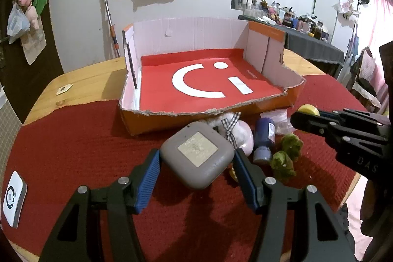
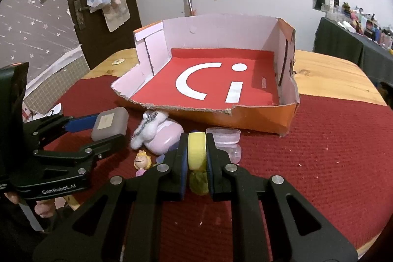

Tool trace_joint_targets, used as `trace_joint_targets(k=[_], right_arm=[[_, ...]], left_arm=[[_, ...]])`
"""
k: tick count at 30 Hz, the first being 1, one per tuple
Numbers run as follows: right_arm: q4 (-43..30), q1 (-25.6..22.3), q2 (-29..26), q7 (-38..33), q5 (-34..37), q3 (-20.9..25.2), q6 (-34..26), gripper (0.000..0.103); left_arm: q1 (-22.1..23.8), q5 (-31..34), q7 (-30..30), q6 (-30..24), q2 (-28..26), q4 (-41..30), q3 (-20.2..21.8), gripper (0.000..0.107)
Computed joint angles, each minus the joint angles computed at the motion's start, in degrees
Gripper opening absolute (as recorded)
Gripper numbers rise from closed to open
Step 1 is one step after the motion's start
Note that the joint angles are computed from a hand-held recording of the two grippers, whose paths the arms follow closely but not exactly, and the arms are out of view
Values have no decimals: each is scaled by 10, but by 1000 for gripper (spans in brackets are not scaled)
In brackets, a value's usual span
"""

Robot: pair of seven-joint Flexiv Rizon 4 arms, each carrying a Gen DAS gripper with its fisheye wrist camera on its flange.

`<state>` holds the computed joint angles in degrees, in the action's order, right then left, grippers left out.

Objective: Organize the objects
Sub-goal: 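Close the left tool on the grey case while the right tool grips the yellow cap, then carry the grey case in the left tool into the box while the right carries the cap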

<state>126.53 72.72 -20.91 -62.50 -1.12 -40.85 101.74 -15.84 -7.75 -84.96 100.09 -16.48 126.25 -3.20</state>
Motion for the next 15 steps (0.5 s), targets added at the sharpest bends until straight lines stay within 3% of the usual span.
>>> trace_joint_targets(k=[7,15], right_arm=[[-13,-9,-2,-3,-4,4,2,12],[-39,-52,-6,-2,-15,40,-2,12]], left_arm=[[-10,-2,-3,-16,-3,-23,13,62],[-27,9,-7,-36,-14,-60,33,62]])
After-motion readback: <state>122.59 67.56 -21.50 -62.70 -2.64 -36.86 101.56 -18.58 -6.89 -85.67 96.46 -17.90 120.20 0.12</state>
